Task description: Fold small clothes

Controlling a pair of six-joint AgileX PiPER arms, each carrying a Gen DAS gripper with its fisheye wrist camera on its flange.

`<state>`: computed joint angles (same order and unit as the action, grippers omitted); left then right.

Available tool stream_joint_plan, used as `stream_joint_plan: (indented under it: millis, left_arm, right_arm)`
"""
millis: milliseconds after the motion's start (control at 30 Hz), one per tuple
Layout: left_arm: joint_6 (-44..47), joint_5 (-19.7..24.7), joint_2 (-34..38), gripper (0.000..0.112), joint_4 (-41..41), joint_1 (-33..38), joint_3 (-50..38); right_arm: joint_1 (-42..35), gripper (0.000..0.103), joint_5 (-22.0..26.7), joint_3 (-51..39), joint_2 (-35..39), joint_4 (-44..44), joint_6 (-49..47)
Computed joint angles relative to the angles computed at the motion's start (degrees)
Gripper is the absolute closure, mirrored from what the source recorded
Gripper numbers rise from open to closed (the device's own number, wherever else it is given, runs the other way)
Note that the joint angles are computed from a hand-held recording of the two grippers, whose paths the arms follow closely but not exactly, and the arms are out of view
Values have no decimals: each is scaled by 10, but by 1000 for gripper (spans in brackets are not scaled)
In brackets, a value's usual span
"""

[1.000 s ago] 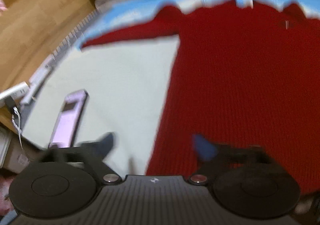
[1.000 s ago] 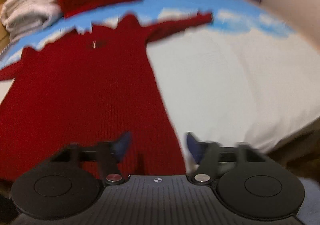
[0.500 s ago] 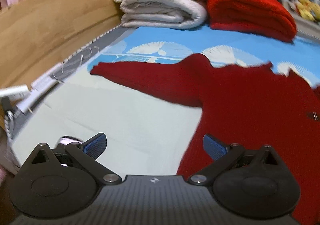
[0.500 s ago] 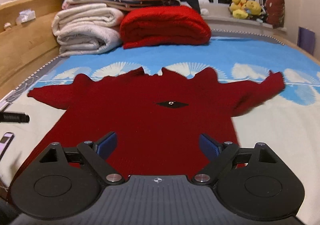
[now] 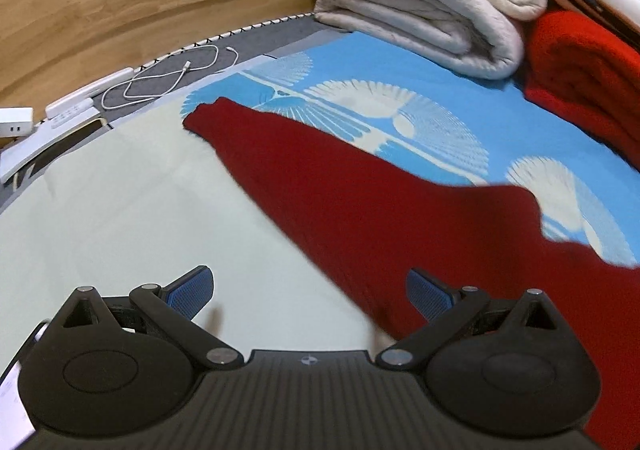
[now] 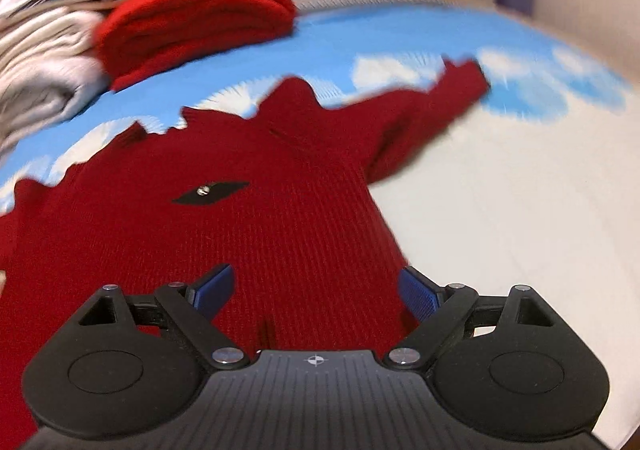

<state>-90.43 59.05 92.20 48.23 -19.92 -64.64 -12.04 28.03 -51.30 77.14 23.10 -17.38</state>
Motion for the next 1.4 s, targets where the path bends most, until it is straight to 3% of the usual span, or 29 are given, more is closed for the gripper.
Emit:
stream_joint_plan:
  millis: [200,467,567,600,633,700,800,900,1033,1133,1200,1267,1367,1400]
  left_arm:
    - [11,-123,37,10,-67,114,5]
    - [-53,-109,90,10,-8,146,-27]
    - [-85,-166,78,11,18,163,-6]
    - [-106,-204,62,28,31,176,13]
    - [-103,-241,48,61,27,193,25]
    - [-67,-277,38,91,-30,224,28]
    - [-70,-313,26,95,-49,243,48]
    - [-51,-273,18,97,-82,241,23]
    - [-82,-177,-8,98,-12,165,-45]
    - [-73,-92,2,98,113,15,-123]
    - [-19,-81,31,98,176,-95,-168]
    - [68,-102,75,95,197,-187,-205]
    - [234,-158,158,85,152,-262,-243]
    - [291,-151,191,72,124,-278,-263]
  right_arm:
    - [-20,13,53,-29,48,37,37]
    - [-7,13,51,-31,63,18,56]
    - [3,13,46,-30,65,8,57]
    - [5,13,43,-29,65,6,56]
    - [7,13,41,-29,65,7,53]
    - [8,13,40,-28,65,14,45]
    - [9,13,43,-28,63,24,34]
    - [8,13,47,-27,60,36,16]
    - [-1,13,53,-28,53,44,6]
    - [-18,13,63,-30,47,64,-11]
    - [-29,13,69,-32,43,78,-21]
    - [-38,13,76,-33,39,91,-29]
    - [-50,13,87,-36,37,109,-48]
    - [-53,13,91,-37,37,113,-53]
